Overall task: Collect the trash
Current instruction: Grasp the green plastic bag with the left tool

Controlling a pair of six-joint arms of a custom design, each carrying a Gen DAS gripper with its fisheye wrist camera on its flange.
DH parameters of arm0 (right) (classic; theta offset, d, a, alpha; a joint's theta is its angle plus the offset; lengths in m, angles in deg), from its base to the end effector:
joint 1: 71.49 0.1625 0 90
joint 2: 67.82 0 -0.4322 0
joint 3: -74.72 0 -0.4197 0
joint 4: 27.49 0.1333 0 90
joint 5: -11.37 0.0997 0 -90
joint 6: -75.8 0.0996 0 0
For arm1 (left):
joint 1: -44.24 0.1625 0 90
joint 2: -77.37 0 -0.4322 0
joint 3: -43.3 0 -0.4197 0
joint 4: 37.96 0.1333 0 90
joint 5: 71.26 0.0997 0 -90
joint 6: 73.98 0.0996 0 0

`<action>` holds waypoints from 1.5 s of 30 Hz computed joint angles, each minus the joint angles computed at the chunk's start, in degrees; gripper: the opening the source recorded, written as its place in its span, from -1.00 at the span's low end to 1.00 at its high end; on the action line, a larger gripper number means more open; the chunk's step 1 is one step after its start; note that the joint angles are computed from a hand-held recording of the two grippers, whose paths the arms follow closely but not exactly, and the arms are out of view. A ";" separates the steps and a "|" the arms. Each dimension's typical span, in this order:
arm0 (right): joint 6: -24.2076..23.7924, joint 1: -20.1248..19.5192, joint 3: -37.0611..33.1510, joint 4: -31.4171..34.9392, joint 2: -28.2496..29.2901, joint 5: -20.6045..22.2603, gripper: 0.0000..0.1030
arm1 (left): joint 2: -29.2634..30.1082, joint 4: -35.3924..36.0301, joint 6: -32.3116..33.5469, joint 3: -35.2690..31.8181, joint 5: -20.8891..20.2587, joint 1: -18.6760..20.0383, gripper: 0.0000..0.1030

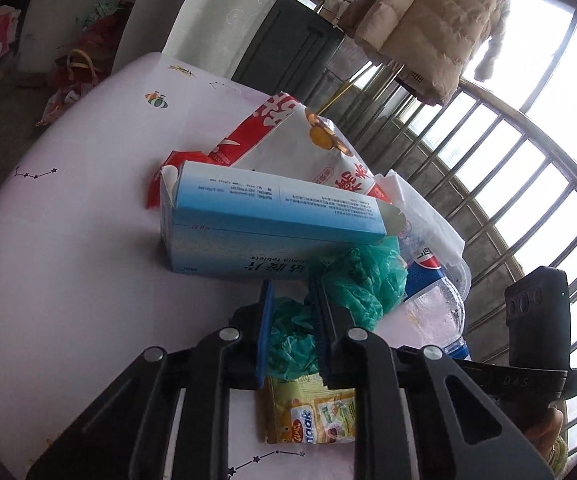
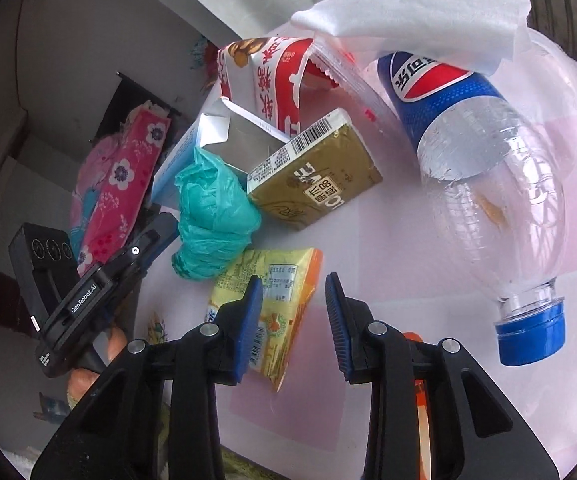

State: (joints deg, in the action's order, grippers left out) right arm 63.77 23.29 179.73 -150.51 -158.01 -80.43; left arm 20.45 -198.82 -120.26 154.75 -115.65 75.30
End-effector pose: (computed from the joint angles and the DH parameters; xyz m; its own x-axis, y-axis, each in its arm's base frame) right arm 0.1739 -0.5174 0.4239 -0.9585 -0.2692 0.0943 -0.2852 0.9106 -0.2993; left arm -0.4039 -0.4820 0.1440 -0.9625 -0.0153 -0.2707 0.1829 0.7004 -0.6899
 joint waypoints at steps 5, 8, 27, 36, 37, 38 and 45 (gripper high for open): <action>0.40 1.12 -0.72 1.32 1.50 -2.71 -0.47 | -0.32 4.35 -4.48 0.71 -2.47 -0.18 -0.85; 0.53 1.70 -0.65 0.84 1.54 -3.62 -0.47 | -0.45 5.09 -6.38 1.60 -4.19 -0.89 -0.88; 0.44 6.29 -0.52 -3.61 4.49 -7.00 -0.47 | -5.38 5.20 -17.38 8.41 -0.67 -6.18 -0.88; 0.51 7.12 0.52 -8.42 4.09 -8.93 -0.45 | -9.37 6.16 -19.97 11.26 4.25 -8.24 -0.64; 0.57 7.03 0.86 -8.81 3.46 -9.23 -0.41 | -9.67 5.28 -19.43 11.68 4.69 -8.54 -0.62; 0.56 6.86 1.21 -9.03 2.74 -9.56 -0.39 | -9.95 4.56 -18.95 12.03 4.94 -8.80 -0.61; 0.82 4.43 3.70 -5.50 -2.86 -9.39 -0.33 | -10.91 2.24 -15.26 12.77 3.62 -10.06 -0.56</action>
State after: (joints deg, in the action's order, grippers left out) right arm 64.59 27.72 183.43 -156.01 -160.87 -89.82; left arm 9.55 -196.58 -135.52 167.52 -112.03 65.24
